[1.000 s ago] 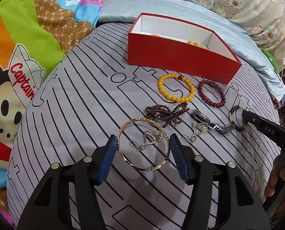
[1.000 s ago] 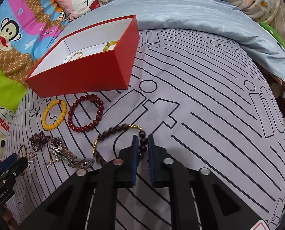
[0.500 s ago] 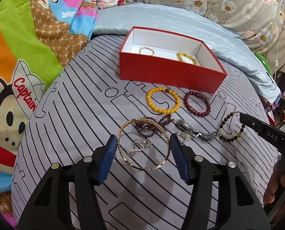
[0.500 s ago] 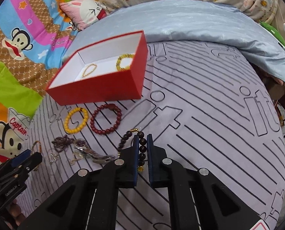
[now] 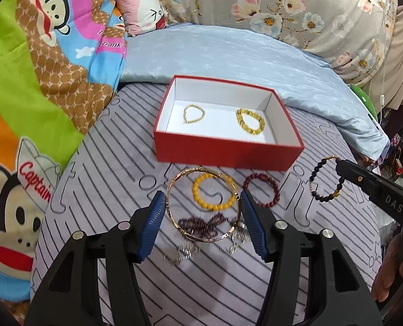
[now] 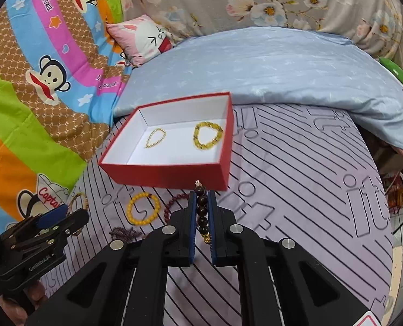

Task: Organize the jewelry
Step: 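Lower both bracelets into the red box and open both tools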

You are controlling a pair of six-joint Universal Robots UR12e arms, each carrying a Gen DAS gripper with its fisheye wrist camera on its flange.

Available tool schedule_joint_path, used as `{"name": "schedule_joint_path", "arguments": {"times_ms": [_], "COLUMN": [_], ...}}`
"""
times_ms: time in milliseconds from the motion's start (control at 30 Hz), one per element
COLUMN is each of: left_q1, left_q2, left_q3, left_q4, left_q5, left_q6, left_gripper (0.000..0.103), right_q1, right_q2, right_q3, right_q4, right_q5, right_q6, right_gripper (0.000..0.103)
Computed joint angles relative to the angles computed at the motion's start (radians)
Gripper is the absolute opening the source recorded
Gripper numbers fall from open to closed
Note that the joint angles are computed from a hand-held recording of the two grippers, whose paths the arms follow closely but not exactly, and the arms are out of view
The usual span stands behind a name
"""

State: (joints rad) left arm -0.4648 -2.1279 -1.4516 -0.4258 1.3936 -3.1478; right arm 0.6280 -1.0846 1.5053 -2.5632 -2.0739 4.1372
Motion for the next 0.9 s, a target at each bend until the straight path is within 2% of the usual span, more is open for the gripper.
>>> {"name": "schedule_joint_path", "arguments": {"times_ms": [233,367,600,900], "left_q1": [-0.008,-0.015,-0.026,-0.031], "left_q2": [-0.063,-0.115,-0.213,-0.267], "left_q3": [0.123,0.211,0.352,0.401], "left_q4": [0.011,0.008,-0.09,-0.176], "left_q5": [-0.001,0.005,0.031,0.061], "left_q6": [0.015,0.021,0.009,0.002], "left_gripper": [0.054,0.054,0.054,0.054], "right_q1": [-0.029,-0.057,-0.092,-0.11], "right_q2": [0.031,0.055,0.104,0.145], "right_q3": [-0.067,-0.104,-0.156,-0.174], "right_q4": [-0.046,-0.074,-0.038,0.056], "right_q5": [-0.011,0.014,0.08,0.137], "right_q6": [-0.098,-0.13,-0.127,-0.111], "right_gripper": [0.008,0.008,0.008,0.009]}}
